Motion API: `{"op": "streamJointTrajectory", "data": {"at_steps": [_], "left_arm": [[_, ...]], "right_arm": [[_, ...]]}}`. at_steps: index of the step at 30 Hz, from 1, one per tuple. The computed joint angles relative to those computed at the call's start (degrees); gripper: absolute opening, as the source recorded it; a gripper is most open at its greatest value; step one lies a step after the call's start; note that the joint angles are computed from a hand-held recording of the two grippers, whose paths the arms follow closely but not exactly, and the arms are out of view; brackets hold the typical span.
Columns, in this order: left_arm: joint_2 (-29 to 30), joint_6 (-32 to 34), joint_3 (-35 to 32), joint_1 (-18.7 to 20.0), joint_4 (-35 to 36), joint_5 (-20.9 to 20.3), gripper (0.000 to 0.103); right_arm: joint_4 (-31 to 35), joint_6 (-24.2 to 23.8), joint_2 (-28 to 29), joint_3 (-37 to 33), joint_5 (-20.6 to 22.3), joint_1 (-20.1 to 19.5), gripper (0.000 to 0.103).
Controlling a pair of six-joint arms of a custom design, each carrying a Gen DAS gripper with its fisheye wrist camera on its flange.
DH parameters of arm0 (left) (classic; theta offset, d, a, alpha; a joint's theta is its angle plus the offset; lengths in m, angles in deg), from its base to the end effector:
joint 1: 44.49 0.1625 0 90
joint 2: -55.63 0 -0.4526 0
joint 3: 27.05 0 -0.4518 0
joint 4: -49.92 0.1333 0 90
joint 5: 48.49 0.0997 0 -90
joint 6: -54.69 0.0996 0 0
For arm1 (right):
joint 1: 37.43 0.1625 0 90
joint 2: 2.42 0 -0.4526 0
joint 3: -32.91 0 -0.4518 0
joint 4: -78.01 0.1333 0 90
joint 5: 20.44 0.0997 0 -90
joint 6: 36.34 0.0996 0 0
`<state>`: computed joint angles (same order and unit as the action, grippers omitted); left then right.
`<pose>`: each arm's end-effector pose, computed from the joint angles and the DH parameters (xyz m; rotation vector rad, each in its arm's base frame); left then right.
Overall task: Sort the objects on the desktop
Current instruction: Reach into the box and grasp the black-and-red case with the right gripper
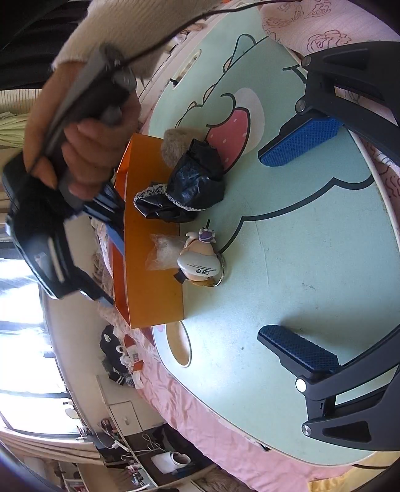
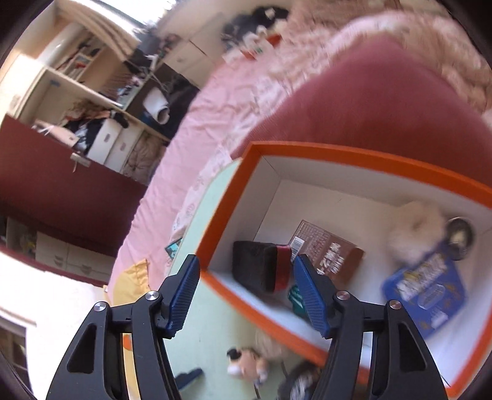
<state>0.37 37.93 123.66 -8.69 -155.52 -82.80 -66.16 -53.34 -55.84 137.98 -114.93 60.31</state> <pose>-0.1398 -0.3666 0.0660 0.5420 2.2747 -1.0480 0.2124 -0.6312 0.0768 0.6528 -2.9890 0.0574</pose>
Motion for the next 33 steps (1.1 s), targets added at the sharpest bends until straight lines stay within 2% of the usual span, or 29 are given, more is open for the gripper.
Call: {"op": "streamJointTrajectory", "data": {"at_steps": [3,5,6,8,9,11,16,18,19,21,22,23,25,26,27,30,33], "left_arm": [[0.0,0.1,0.0,0.0,-0.2,-0.1,0.103],[0.0,0.3,0.0,0.1,-0.5,-0.2,0.103],[0.1,0.2,0.0,0.0,-0.5,-0.2,0.103],[0.0,0.2,0.0,-0.1,-0.4,-0.1,0.103],[0.1,0.1,0.0,-0.1,-0.4,-0.1,0.103],[0.0,0.1,0.0,-0.1,-0.3,-0.1,0.103],[0.0,0.2,0.0,-0.1,-0.4,-0.1,0.103],[-0.1,0.4,0.0,0.0,-0.2,-0.3,0.103],[-0.1,0.4,0.0,0.0,-0.2,-0.3,0.103],[-0.1,0.4,0.0,0.0,-0.3,-0.3,0.103],[-0.1,0.4,0.0,0.0,-0.3,-0.3,0.103],[-0.1,0.4,0.0,0.0,-0.3,-0.3,0.103],[0.0,0.5,0.0,0.0,-0.4,-0.3,0.103],[0.0,0.5,-0.1,0.0,-0.4,-0.3,0.103],[0.1,0.5,-0.1,-0.1,-0.5,-0.3,0.103],[0.2,0.5,-0.1,-0.1,-0.5,-0.3,0.103],[0.2,0.6,-0.1,-0.1,-0.4,-0.4,0.103]], "right_arm": [[2.6,1.8,2.4,-1.9,-2.1,-0.1,0.063],[2.5,1.7,2.3,-1.8,-1.4,-0.3,0.060],[2.3,1.7,2.2,-1.9,-1.9,-0.1,0.056],[2.7,1.4,1.9,-2.0,-3.7,-0.1,0.030],[3.5,1.4,1.7,-2.1,-3.2,-0.5,0.029],[6.7,3.0,1.0,-2.4,1.9,-2.4,0.026],[5.9,2.1,-1.4,-0.3,9.4,-3.8,0.025],[6.8,0.8,-1.6,-0.2,10.8,-3.4,0.026],[6.6,0.3,-1.4,-0.2,9.8,-2.7,0.026],[3.7,-0.6,-0.6,0.2,4.8,-0.6,0.026],[1.6,-1.5,0.0,0.6,0.9,0.7,0.033],[0.5,-2.1,0.5,0.8,-1.3,1.3,0.040],[-2.1,-2.2,1.3,1.4,-4.6,2.2,0.041],[-2.2,-1.3,1.7,1.3,-5.6,2.3,0.045],[-2.1,-0.2,1.9,1.2,-5.4,2.0,0.046],[-2.9,2.3,1.5,1.5,-0.9,0.7,0.049],[-6.5,3.0,1.8,1.5,-1.2,1.3,0.055]]}}
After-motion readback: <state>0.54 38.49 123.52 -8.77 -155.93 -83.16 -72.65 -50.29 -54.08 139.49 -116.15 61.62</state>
